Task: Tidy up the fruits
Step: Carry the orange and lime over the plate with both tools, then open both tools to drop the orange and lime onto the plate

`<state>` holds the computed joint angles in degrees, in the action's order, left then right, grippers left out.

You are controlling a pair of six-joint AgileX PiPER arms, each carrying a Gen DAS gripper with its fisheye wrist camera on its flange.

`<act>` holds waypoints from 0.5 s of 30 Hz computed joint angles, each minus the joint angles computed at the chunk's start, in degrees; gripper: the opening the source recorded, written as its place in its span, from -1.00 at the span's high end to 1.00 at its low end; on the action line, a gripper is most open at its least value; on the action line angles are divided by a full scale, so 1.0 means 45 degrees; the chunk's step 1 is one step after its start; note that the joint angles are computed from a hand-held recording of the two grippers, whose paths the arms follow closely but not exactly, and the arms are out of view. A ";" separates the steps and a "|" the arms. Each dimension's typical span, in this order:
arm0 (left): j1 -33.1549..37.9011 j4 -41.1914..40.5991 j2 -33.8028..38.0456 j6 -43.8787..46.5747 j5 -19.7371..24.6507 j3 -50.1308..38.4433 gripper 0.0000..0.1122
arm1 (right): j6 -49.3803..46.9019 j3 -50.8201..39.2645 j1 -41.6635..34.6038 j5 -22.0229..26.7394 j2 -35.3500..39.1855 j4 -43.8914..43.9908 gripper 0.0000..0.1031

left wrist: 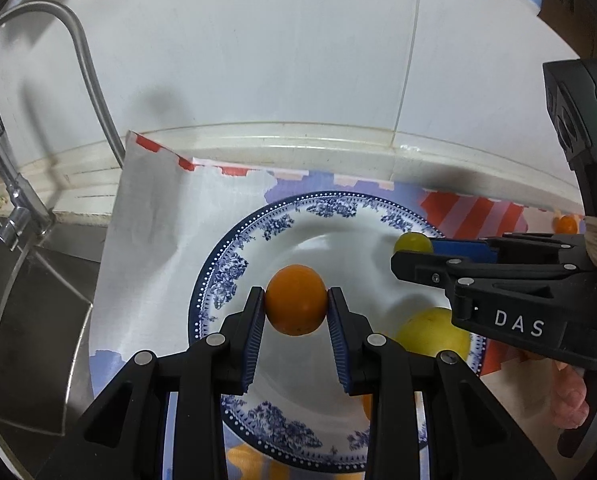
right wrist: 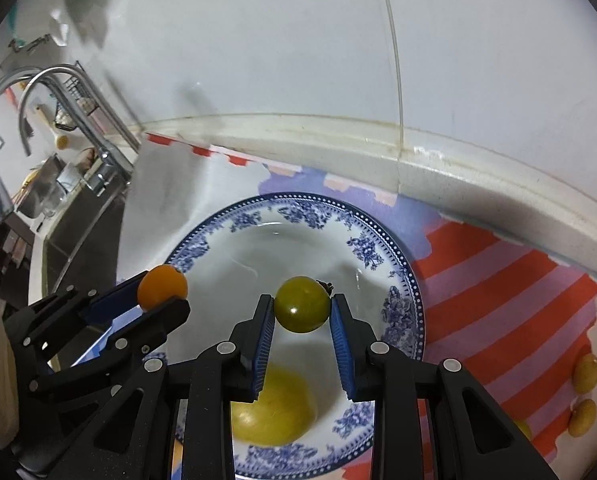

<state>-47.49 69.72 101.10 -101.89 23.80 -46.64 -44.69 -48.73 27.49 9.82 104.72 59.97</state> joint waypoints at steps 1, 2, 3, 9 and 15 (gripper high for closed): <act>0.0046 0.0007 0.0066 -0.0012 -0.0036 -0.0031 0.44 | 0.0385 -0.0084 -0.0009 0.0025 0.0064 -0.0396 0.42; 0.0132 0.0041 0.0126 -0.0062 -0.0134 -0.0047 0.44 | 0.0594 -0.0174 -0.0023 0.0037 0.0156 -0.0617 0.42; 0.0193 0.0103 0.0168 -0.0121 -0.0241 -0.0044 0.44 | 0.0634 -0.0219 -0.0024 0.0030 0.0215 -0.0653 0.42; 0.0177 0.0377 0.0114 -0.0502 -0.0186 0.0053 0.41 | 0.0262 -0.0256 0.0001 0.0063 0.0291 -0.0337 0.40; -0.0542 0.0299 -0.0957 -0.1032 0.0849 0.0575 0.36 | 0.0156 0.0529 0.0306 -0.0676 -0.0607 -0.0159 0.35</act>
<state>-49.92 71.06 96.79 -106.54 27.62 -44.05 -43.99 -46.35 28.86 6.78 101.99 59.26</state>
